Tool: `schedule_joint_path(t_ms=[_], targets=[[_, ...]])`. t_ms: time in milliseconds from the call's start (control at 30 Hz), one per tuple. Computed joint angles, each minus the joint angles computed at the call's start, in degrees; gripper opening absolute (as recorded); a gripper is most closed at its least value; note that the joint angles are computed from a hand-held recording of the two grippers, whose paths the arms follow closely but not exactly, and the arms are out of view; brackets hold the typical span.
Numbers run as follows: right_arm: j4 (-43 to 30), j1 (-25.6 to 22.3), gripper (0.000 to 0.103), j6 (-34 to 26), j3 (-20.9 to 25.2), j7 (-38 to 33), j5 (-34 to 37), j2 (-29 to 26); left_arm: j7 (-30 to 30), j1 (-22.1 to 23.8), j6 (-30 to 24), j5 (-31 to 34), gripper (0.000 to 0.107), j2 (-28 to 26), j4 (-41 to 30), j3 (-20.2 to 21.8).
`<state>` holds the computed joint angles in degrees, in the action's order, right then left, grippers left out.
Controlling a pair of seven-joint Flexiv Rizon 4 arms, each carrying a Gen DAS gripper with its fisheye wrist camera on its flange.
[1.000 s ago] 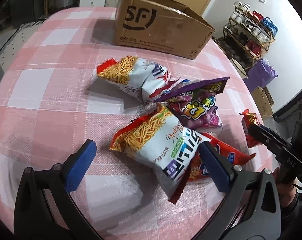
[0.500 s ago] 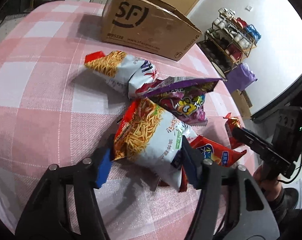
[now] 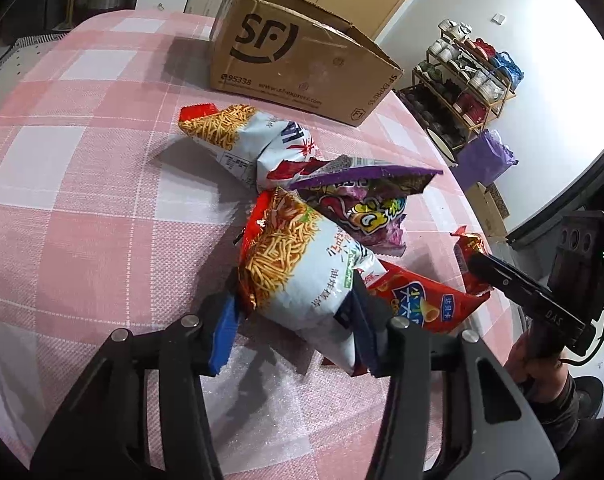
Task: Organize snacks
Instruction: 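Lift both held packs and carry them over the cardboard box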
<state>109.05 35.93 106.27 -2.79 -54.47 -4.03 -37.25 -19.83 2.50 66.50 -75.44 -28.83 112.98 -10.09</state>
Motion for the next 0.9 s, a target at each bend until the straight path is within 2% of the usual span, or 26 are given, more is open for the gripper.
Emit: schedule_joint_path(t_ms=[333, 467, 700, 800, 900], targets=[[0.2, 0.4, 0.045, 0.5, -0.1, -0.4, 0.1, 0.4, 4.6, -0.5, 0.7, -4.8, 0.045, 3.0, 3.1, 1.4], [0.3, 0.0, 0.045, 0.9, 0.7, -1.0, -0.2, 0.8, 8.9, -1.9, 2.6, -10.2, 0.045, 5.6, 4.9, 2.2], [0.4, 0.5, 0.045, 1.5, 1.2, -2.2, -0.4, 2.2, 14.6, -4.6, 1.2, -17.3, 0.045, 10.6, 6.6, 5.1], [0.1, -1.1, 0.045, 2.1, 3.5, -2.5, -1.2, 3.0, 16.1, -5.8, 0.5, -18.5, 0.045, 12.8, 6.9, 6.2], [-0.4, -1.8, 0.045, 2.2, 4.6, -3.2, -2.1, 3.7, 13.7, -6.0, -0.6, -15.8, 0.046, 13.7, 6.4, 6.9]])
